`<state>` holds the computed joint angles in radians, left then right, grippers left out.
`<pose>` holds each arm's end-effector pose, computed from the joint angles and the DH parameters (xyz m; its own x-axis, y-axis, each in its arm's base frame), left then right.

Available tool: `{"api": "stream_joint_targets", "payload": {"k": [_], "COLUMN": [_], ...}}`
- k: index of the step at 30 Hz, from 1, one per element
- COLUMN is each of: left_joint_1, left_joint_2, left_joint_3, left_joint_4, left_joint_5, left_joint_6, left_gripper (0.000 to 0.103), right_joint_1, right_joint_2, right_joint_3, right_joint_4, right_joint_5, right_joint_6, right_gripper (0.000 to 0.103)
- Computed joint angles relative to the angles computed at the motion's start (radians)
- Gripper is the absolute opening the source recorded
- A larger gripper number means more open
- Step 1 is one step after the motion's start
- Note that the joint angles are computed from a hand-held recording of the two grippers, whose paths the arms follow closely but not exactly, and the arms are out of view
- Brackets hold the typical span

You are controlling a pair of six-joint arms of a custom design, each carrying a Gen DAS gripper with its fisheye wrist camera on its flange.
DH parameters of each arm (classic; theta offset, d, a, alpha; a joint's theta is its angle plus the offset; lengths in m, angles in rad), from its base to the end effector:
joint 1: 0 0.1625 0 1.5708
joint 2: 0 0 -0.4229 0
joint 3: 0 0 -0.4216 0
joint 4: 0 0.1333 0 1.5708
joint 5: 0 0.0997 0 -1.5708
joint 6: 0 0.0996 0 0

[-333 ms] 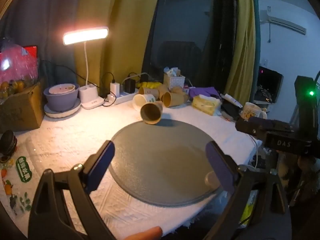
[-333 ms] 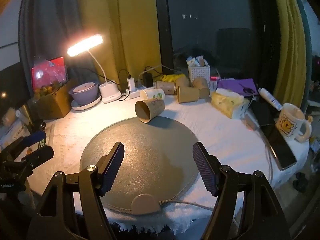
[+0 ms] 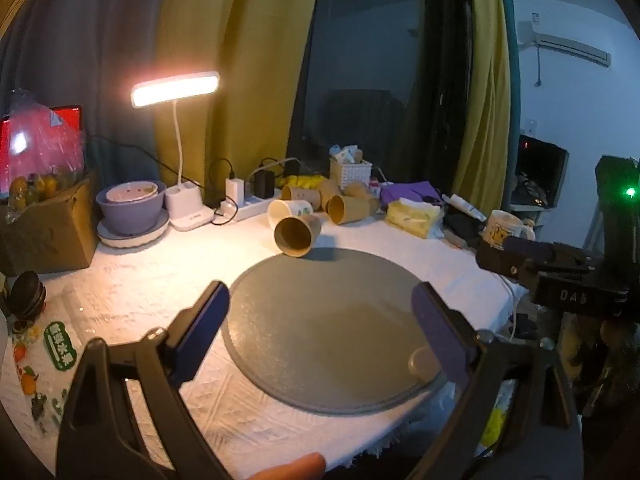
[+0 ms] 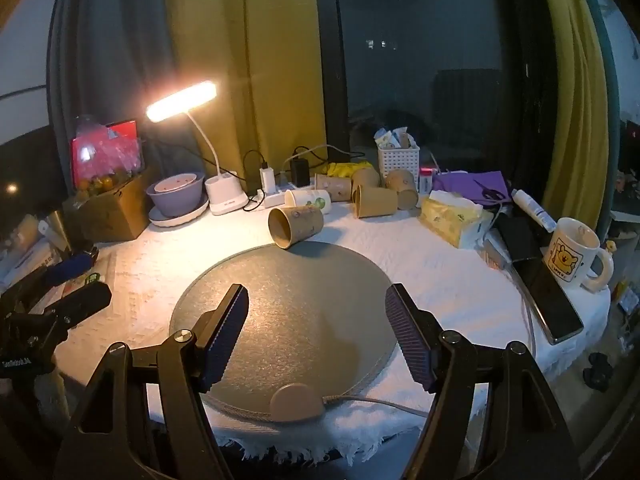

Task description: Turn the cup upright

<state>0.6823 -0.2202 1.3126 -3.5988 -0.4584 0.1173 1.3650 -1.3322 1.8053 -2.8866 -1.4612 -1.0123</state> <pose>-0.4040 -0.6151 -0.0653 -0.7796 -0.0672 -0.6226 0.5556 0.3847 -0.7372 0.0154 -0.6320 0.3899 -0.6398 -0.4871 0.5945 -0.7673 0.4497 -0.4573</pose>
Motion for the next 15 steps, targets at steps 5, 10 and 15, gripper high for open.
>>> {"api": "stream_joint_targets", "payload": {"k": [5,10,15], "left_joint_1": [0.0,-0.003,-0.006], "left_joint_2": [-0.005,-0.004,-0.007], "left_joint_3": [0.01,0.008,0.012], "left_joint_4": [0.002,0.008,0.014], "left_joint_5": [0.001,0.005,0.009], "left_joint_6": [-0.006,-0.014,-0.021], "left_gripper": [0.093,0.093,0.093], "right_joint_1": [0.009,0.01,0.011], "right_joint_2": [0.033,0.036,0.033], "right_joint_3": [-0.014,0.006,0.013], "right_joint_4": [-0.024,-0.05,-0.05], "right_joint_5": [-0.023,-0.026,-0.026], "right_joint_6": [-0.007,-0.014,-0.017], "right_gripper": [0.074,0.074,0.074]}}
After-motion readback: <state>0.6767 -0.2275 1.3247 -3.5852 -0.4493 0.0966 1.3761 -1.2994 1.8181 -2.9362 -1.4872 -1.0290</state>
